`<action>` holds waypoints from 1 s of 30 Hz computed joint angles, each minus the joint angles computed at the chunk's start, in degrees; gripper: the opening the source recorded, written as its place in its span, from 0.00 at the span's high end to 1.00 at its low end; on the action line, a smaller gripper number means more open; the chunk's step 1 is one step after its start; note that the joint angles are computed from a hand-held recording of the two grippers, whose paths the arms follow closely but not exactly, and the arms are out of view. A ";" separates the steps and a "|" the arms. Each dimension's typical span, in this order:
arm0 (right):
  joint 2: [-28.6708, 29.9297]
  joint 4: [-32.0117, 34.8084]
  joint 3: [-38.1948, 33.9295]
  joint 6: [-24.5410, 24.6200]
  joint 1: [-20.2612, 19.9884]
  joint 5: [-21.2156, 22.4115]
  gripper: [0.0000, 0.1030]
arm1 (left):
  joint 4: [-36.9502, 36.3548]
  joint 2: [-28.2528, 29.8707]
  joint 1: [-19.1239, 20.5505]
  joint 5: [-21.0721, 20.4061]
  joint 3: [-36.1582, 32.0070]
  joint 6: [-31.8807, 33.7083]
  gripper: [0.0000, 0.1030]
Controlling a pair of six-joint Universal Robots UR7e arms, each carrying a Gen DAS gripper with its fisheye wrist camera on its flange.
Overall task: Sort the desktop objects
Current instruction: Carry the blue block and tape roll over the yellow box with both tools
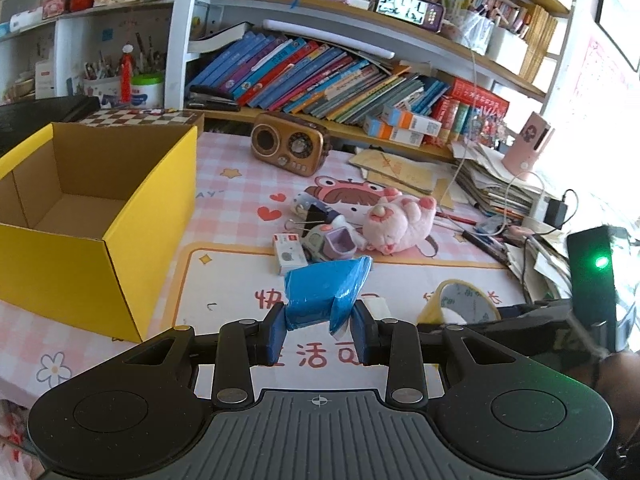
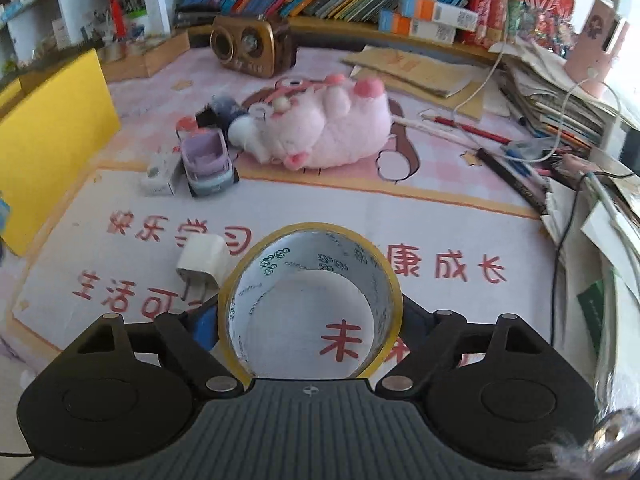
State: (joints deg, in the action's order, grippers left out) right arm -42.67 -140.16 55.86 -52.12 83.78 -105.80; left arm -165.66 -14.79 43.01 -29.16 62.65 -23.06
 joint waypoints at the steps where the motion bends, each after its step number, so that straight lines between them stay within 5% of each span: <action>1: -0.90 -0.26 0.98 0.66 0.09 0.52 0.19 | -0.84 -0.15 -0.04 -0.39 0.36 0.72 0.69; 15: -15.52 -11.46 24.36 10.40 3.22 3.50 0.19 | -15.22 -10.24 -1.56 -8.44 18.26 8.46 0.69; 30: -24.06 -21.83 43.81 14.50 5.04 3.93 0.19 | -16.22 -20.92 -3.46 -9.52 35.01 6.70 0.69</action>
State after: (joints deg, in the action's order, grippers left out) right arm -66.72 -161.99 99.67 -37.62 88.83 -101.87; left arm -181.88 -35.71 39.55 -38.69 97.66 -16.36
